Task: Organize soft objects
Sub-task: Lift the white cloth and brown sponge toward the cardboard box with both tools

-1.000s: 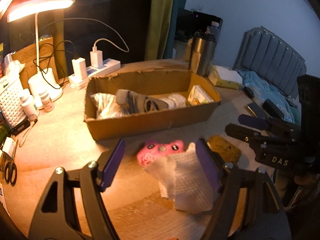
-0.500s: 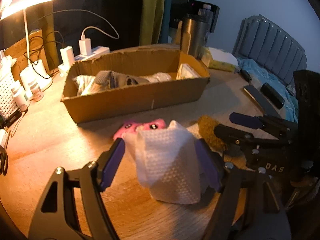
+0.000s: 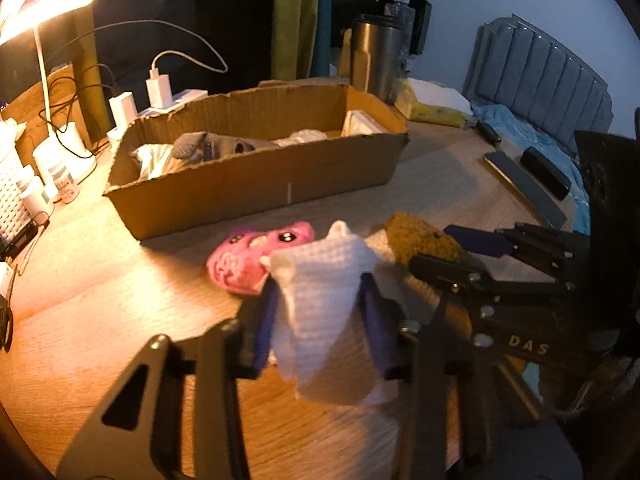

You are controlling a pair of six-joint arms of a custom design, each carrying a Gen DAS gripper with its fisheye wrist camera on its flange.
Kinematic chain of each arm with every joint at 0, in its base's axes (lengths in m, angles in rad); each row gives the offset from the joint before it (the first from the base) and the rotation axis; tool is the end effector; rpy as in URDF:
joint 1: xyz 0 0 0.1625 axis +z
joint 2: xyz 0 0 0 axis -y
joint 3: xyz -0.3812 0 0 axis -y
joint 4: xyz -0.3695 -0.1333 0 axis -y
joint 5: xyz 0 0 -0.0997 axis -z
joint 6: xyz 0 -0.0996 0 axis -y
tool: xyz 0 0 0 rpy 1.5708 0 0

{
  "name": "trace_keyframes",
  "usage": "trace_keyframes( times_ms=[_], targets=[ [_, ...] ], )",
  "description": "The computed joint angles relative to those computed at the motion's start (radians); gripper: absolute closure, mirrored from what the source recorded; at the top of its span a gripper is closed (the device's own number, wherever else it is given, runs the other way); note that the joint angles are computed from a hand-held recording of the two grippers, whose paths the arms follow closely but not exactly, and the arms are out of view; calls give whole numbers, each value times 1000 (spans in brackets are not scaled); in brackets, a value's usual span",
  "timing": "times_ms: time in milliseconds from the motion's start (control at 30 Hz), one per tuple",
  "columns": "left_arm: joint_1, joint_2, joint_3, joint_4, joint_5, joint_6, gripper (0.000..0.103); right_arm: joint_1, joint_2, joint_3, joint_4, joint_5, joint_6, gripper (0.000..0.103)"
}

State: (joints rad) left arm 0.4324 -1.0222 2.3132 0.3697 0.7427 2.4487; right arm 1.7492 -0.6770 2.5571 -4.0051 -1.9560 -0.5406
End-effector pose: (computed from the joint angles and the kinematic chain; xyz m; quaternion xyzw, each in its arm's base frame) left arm -0.0909 -0.2696 0.0745 0.2197 0.8880 -0.2936 0.2775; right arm 0.1508 -0.2959 0.0233 0.2831 -0.9021 0.2310 0.2295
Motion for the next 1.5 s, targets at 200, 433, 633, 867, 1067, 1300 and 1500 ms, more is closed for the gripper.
trace_keyframes(
  times_ms=[200,433,633,867,1067,1300,1500],
  targets=[
    [-14,-38,19,-14,2,11,88,2,13,-3,-12,-11,-23,59],
    [-35,-109,49,16,-23,-28,88,12,36,-13,-29,-32,-31,60],
    [-57,-166,69,42,-38,-49,88,33,31,-18,-20,-51,-14,63],
    [-104,-222,86,79,-56,-77,88,70,-6,-18,2,-61,9,65],
    [-126,-272,82,111,-78,-72,88,111,-54,-22,31,-69,29,65],
    [-124,-325,55,133,-101,-23,88,148,-100,-39,71,-83,40,65],
    [-101,-359,20,127,-110,58,88,171,-136,-62,108,-84,38,65]
  ],
)
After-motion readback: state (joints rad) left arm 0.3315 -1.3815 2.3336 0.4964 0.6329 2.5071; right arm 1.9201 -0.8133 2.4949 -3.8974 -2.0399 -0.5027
